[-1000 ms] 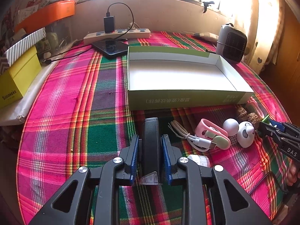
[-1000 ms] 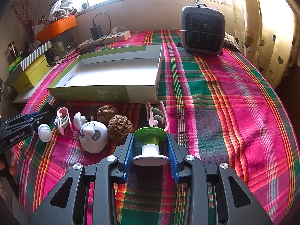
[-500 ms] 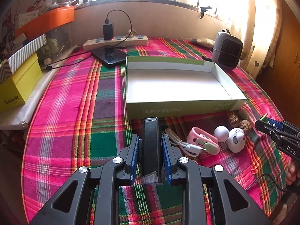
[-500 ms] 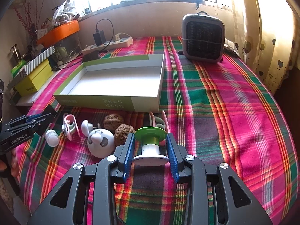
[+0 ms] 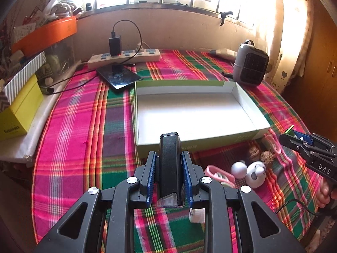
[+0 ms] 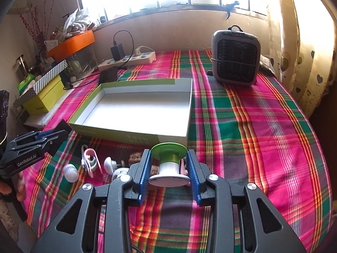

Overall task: Organize objects
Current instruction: 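Lift and carry the flashlight and spool over the box with both tools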

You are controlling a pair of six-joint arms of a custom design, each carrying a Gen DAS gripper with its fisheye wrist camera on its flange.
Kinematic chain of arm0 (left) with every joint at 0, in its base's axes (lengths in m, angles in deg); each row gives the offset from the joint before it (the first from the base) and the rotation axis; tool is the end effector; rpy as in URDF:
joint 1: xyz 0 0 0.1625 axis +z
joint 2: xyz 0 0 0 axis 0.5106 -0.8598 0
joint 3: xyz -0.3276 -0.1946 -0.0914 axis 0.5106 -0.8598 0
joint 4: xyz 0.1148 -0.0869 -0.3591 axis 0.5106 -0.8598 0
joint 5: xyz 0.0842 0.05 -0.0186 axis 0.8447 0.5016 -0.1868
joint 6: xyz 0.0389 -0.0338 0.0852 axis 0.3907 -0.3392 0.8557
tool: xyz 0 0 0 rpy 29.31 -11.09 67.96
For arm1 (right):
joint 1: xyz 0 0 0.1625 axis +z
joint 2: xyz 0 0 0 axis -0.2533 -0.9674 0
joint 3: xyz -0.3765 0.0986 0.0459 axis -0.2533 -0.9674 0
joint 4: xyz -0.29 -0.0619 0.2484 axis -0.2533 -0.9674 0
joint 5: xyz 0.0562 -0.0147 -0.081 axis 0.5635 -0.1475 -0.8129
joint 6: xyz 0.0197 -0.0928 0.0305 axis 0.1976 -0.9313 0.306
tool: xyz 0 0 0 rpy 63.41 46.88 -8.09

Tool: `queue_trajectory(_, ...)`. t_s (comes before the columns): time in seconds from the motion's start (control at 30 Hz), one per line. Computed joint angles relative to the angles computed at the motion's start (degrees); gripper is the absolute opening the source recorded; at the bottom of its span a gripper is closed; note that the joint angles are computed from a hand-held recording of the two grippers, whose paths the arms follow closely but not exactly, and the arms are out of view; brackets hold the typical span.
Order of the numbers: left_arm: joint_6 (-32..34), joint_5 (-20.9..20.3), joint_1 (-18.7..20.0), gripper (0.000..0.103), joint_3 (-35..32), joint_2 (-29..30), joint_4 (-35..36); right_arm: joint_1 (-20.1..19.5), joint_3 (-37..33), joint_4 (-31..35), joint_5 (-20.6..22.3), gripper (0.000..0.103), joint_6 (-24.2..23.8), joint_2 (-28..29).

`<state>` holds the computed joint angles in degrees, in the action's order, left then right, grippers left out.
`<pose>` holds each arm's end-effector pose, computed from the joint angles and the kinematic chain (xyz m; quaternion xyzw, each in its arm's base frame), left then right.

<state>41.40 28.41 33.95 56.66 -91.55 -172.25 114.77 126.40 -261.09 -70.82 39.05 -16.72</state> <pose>0.0456 -0.4123 0.2396 -0.0127 0.8426 -0.3961 0.3648 0.2215 -0.6069 -0.0589 0.4066 -0.8799 0.1835 0.1637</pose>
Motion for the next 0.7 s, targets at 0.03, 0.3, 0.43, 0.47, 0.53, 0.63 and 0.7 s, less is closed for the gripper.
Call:
queue_trajectory(0.03, 0.3, -0.3, 0.3, 0.022, -0.5, 0.1, 0.0, 0.1, -0.5, 0.4, 0.1, 0.035, 0.1, 0.1)
queue_trajectory(0.3, 4.1, -4.2, 3.2, 0.022, -5.8, 1.5, 0.3, 1.7, -6.3, 5.2, 0.3, 0.035, 0.8, 2.1)
queue_trajectory(0.43, 5.2, -5.3, 4.8, 0.022, -8.8, 2.5, 1.4, 2.6, -10.2, 7.4, -0.1, 0.035, 1.5, 3.9)
queue_trajectory(0.47, 5.6, -5.3, 5.1, 0.022, -9.6, 2.9, 1.6, 2.7, -10.9, 7.7, -0.2, 0.035, 1.5, 4.3)
queue_trajectory(0.53, 7.4, -5.7, 5.7, 0.022, -11.1, 3.9, 1.0, 3.0, -13.1, 9.2, -0.5, 0.035, 1.7, 5.4)
queue_trajectory(0.63, 8.9, -7.1, 7.0, 0.022, -13.7, 5.0, 1.8, 3.3, -17.3, 11.7, -1.4, 0.035, 2.3, 7.7)
queue_trajectory(0.7, 9.3, -7.7, 7.9, 0.022, -15.4, 5.9, 2.7, 3.3, -20.1, 13.3, -1.9, 0.035, 2.9, 9.2)
